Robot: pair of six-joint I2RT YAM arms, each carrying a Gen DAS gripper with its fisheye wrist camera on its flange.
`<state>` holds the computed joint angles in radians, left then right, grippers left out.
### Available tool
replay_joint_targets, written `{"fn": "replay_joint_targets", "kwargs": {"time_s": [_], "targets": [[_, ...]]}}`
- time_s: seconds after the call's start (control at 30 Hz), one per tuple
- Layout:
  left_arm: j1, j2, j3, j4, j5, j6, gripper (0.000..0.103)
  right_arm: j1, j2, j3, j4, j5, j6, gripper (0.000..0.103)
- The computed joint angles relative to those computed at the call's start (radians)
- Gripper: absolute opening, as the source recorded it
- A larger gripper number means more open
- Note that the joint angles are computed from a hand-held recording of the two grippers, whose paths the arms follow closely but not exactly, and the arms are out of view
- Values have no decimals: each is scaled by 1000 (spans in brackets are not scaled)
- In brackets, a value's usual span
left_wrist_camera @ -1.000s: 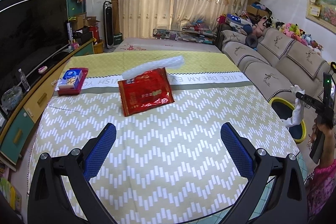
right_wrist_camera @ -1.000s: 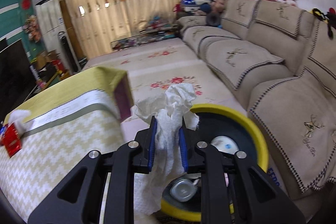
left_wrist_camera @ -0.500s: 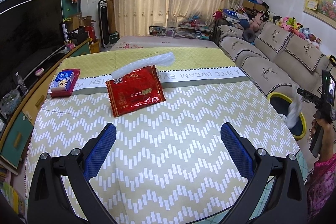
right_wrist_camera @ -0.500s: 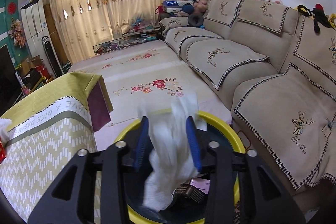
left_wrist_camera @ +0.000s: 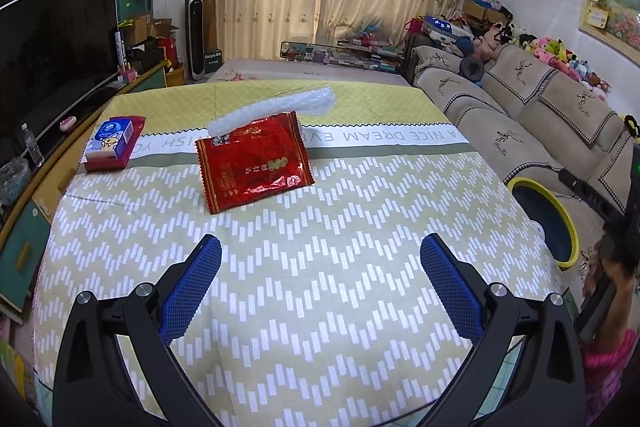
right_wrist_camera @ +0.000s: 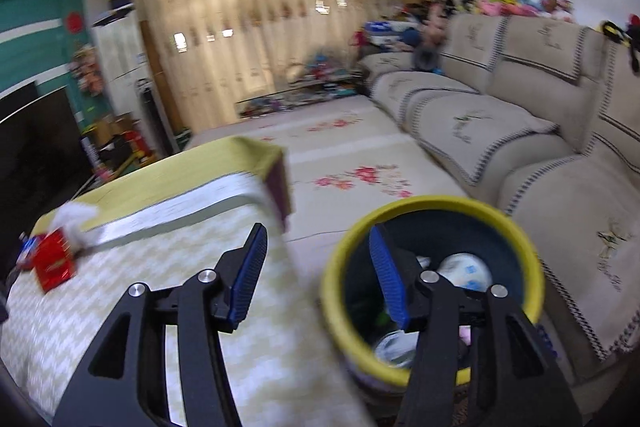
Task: Collect trash
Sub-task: 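Grasp the red snack bag by its edge with the left gripper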
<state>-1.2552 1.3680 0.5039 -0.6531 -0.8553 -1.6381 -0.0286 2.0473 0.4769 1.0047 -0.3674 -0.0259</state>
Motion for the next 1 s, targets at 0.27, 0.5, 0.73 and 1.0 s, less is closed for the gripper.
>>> {"fn": "replay_joint_targets", "kwargs": {"time_s": [0.27,0.5,0.73,1.0], "targets": [[197,-176,-182,189,52,201,98,134,4,-122,216,94,14,57],[573,-298,-331,490,244,609,98,164,10,-130,243,147,11,63],[911,-184,-378,776,505,866,97,175,16,-131,253,169,4,65],[944,2,-321,886,555,912,61,178,14,-129,247,170,8,66]]}}
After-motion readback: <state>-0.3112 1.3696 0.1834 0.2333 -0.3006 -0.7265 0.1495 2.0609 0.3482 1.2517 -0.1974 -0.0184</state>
